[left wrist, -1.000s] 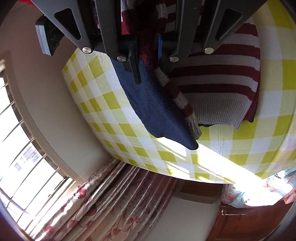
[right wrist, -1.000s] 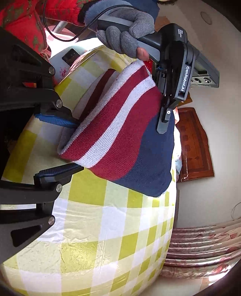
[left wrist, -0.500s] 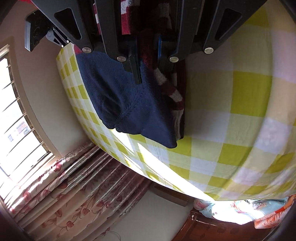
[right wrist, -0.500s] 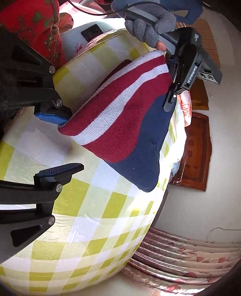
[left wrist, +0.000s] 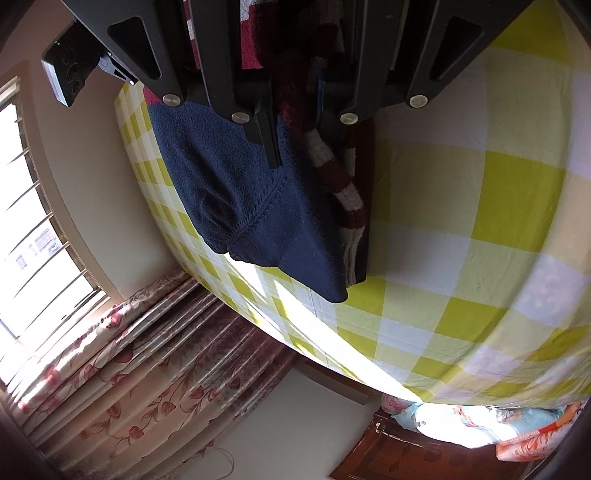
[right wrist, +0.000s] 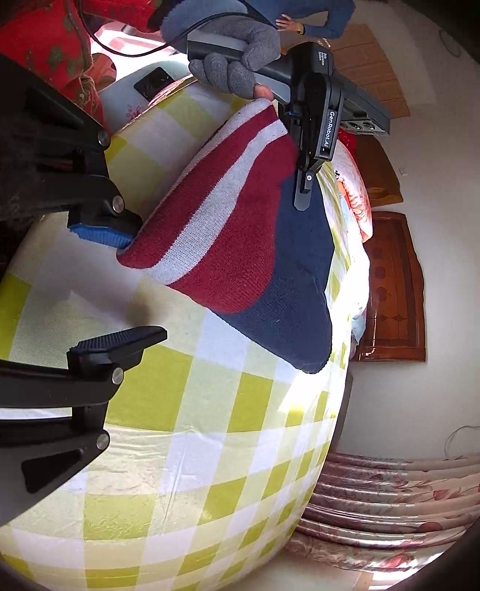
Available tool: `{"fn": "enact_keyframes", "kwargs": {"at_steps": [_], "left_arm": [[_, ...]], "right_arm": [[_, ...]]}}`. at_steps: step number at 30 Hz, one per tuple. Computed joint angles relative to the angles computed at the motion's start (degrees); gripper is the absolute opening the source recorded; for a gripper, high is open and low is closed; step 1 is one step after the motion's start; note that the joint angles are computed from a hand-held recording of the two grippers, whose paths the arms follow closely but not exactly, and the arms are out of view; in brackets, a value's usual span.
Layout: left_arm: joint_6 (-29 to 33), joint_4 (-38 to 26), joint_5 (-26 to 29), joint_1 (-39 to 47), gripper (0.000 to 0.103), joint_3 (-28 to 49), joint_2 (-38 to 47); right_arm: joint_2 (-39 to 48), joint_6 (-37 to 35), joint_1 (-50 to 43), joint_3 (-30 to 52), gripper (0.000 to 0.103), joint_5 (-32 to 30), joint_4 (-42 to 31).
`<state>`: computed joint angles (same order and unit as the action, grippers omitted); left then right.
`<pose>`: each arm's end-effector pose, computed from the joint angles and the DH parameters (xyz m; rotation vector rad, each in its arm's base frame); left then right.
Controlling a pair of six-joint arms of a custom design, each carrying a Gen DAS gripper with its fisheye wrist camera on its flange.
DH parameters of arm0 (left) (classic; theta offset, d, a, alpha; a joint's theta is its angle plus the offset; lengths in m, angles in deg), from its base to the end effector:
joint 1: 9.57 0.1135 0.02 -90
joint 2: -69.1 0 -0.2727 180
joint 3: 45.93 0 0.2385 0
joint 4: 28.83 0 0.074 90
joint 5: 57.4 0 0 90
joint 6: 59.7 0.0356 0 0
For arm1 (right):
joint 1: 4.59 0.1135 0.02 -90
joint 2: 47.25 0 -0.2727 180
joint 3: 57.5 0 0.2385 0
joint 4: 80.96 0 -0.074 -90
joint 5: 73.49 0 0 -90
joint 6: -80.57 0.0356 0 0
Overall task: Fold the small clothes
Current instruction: 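Open the left tool and withdraw it from the folded sweater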
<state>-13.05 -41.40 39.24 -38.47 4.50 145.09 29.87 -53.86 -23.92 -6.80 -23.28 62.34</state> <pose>0.2214 -0.1269 0.2077 -0.2305 2.3470 -0.7864 0.2138 -0.0509 0.1828 -0.7112 2.2566 0.4269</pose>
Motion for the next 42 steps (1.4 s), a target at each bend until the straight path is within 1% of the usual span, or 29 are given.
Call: {"fn": "enact_keyframes", "kwargs": {"at_steps": [2,5,8,10,12,13,14,15,16,17,18,19,20,22,23,24,26,27,28,29,30,31,33,34,35,37,38,40,42], "left_arm": [[-0.3,-0.9,-1.0,-0.8,0.000,0.9,-0.4],[0.7,-1.7,-4.3,-2.7,0.000,2.7,-0.2],[0.4,-3.4,-5.7,-3.1,0.000,4.5,3.6],[-0.5,0.2,-4.9,-2.8,0.000,2.0,3.1],[-1.4,1.5,-4.6,-2.6,0.000,0.6,1.9],[-1.9,1.2,-5.1,-2.9,0.054,0.4,1.0],[-2.5,0.3,-6.7,-3.6,0.089,0.3,-0.4],[-3.3,-2.1,-11.0,-5.4,0.103,0.7,-2.3],[-4.2,-6.9,-19.1,-8.6,0.103,2.3,-3.9],[-5.2,-11.9,-28.3,-12.6,0.103,4.1,-5.3],[-5.4,-14.9,-34.6,-15.9,0.103,5.2,-6.7],[-4.9,-15.9,-37.7,-18.7,0.103,5.4,-8.5],[-4.8,-15.9,-39.5,-21.3,0.103,5.3,-10.3],[-3.7,-14.2,-43.2,-27.1,0.103,4.9,-12.2],[-2.3,-12.9,-45.0,-29.7,0.103,5.2,-11.5],[-0.5,-11.9,-46.1,-31.5,0.103,5.9,-9.9],[2.1,-11.9,-45.7,-32.3,0.103,8.3,-4.9],[2.1,-12.3,-44.2,-31.4,0.103,9.4,-2.4],[1.8,-11.8,-42.0,-30.1,0.103,9.5,-0.6],[1.0,-10.3,-39.9,-29.1,0.103,8.7,0.7],[0.4,-9.0,-39.0,-28.5,0.103,7.9,1.8],[0.2,-9.0,-38.9,-27.9,0.103,7.7,3.1],[0.4,-10.0,-39.3,-27.8,0.103,7.7,4.6],[1.0,-9.7,-39.4,-27.9,0.103,7.5,4.4],[0.8,-9.7,-39.1,-28.0,0.103,7.3,3.9],[-0.1,-10.3,-39.4,-28.4,0.103,7.4,2.7],[-0.2,-10.2,-39.9,-28.9,0.103,7.3,1.9],[0.2,-9.9,-41.1,-30.0,0.103,7.2,0.4],[0.5,-10.7,-41.6,-30.4,0.103,7.8,-0.3]], "right_arm": [[1.9,-0.8,-1.6,1.4,0.040,-2.3,-2.2],[3.0,-0.5,-2.2,2.2,0.040,-3.0,-2.6],[4.6,-0.2,-2.5,3.0,0.040,-3.5,-2.1],[5.2,-0.2,-2.8,3.6,0.040,-3.6,-2.6],[4.6,-1.3,-3.2,3.8,0.041,-3.4,-4.0],[4.2,-2.1,-3.2,3.9,0.042,-2.9,-4.9],[3.8,-3.6,-3.5,4.1,0.042,-2.7,-6.3],[3.5,-6.1,-4.4,4.4,0.042,-2.9,-8.1],[3.2,-8.7,-5.3,4.7,0.042,-3.1,-9.7],[3.2,-11.6,-6.5,4.9,0.042,-3.5,-11.5],[3.1,-14.0,-7.9,5.2,0.042,-4.2,-13.1],[3.1,-16.0,-9.3,5.6,0.042,-5.2,-14.7],[2.8,-17.7,-10.7,6.1,0.042,-6.6,-16.2],[1.5,-20.0,-14.2,6.7,0.042,-12.1,-18.5],[0.7,-20.3,-15.5,7.2,0.042,-15.1,-19.7],[-0.3,-20.2,-16.4,7.6,0.042,-17.9,-20.5],[-3.2,-19.2,-15.9,7.5,0.042,-21.1,-20.7],[-5.4,-17.7,-14.7,6.6,0.042,-21.3,-18.9],[-7.8,-15.5,-12.9,4.8,0.042,-20.4,-15.4],[-9.9,-12.9,-10.4,2.8,0.042,-18.1,-11.2],[-11.2,-10.4,-7.5,1.2,0.042,-15.1,-7.5],[-11.3,-8.6,-4.7,-0.1,0.042,-11.9,-4.4],[-8.2,-6.0,1.0,-1.7,0.041,-3.7,0.3],[-6.2,-4.8,2.9,-2.3,0.038,0.0,2.4],[-3.5,-4.5,3.4,-2.4,0.038,1.4,3.7],[-0.2,-4.6,1.8,-0.6,0.038,-0.3,1.6],[-0.5,-4.9,0.9,0.1,0.038,-1.4,0.4],[-3.4,-5.8,-1.1,-0.2,0.038,-4.7,0.2],[-5.3,-7.5,-3.3,0.4,0.038,-8.7,-2.0]]}}
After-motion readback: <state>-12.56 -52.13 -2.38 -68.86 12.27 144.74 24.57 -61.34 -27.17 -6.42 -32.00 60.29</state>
